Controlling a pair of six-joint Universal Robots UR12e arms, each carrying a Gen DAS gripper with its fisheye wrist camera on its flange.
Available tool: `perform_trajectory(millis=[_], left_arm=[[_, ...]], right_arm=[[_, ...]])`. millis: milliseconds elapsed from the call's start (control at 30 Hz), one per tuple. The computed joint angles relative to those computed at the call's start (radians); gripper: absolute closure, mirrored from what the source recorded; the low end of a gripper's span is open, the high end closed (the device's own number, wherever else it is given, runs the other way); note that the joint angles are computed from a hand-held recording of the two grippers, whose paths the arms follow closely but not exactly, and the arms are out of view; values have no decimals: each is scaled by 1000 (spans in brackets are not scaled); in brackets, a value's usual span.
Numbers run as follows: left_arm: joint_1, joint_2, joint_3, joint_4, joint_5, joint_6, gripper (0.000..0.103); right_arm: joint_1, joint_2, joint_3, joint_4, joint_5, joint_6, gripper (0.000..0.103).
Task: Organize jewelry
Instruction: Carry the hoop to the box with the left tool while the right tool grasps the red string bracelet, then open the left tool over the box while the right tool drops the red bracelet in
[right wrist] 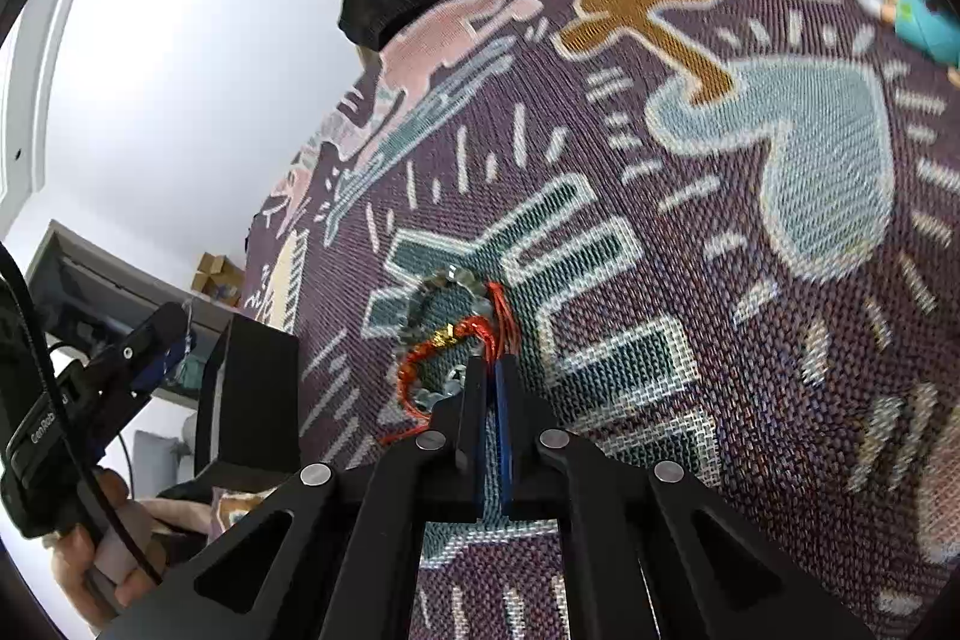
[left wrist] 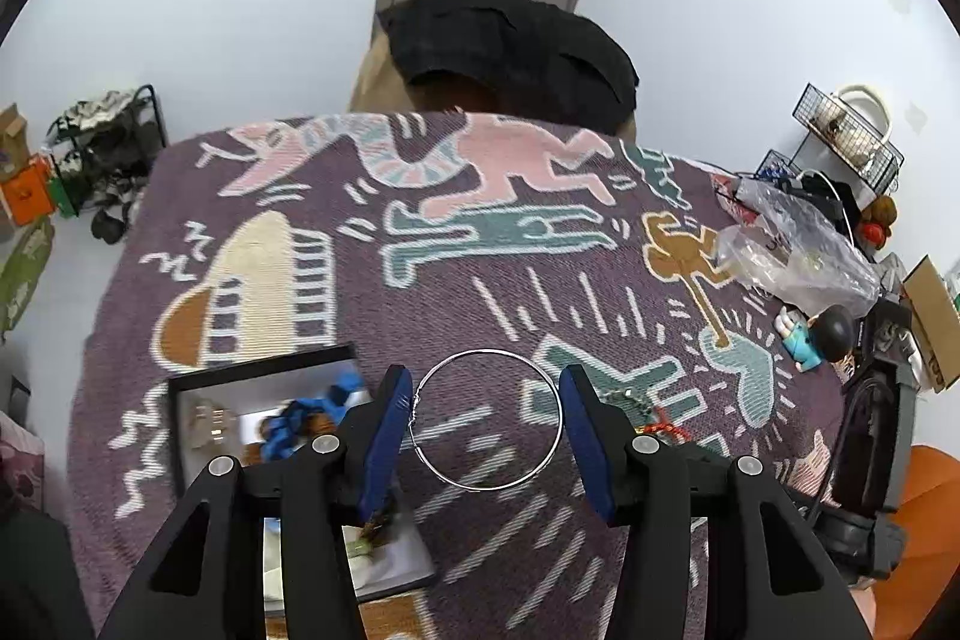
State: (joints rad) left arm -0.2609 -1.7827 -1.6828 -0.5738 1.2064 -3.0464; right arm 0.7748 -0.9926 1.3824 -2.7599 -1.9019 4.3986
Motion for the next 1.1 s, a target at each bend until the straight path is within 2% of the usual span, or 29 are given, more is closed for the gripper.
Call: perform_trajectory(millis=[333,667,800,900,933,1000,1100], left_arm=[[41,29,-42,15,0,-22,51],[63,40,-71,-1,3,-37,50],[76,42,-71,-31,-34,-33,50],[85,44,-68,-54,-52,-38,42],[90,46,-72,-46,-57,-47,35],[98,52,-82,-19,-63,-62,29],[111,59,-90,-4,-74,-69,28]], right_arm=[[28,-2,-52,-5,-89,-93,99],[45,5,-95,6,-121,-137,99],[48,11,-113,17,-123,-148,99],[49,18,-130,23,-117,-158,99],[49,22,-138,26,-113,-165,99],[49,30,-155,28,-106,-180,99],[50,47,-187,34,-94,-205,99]])
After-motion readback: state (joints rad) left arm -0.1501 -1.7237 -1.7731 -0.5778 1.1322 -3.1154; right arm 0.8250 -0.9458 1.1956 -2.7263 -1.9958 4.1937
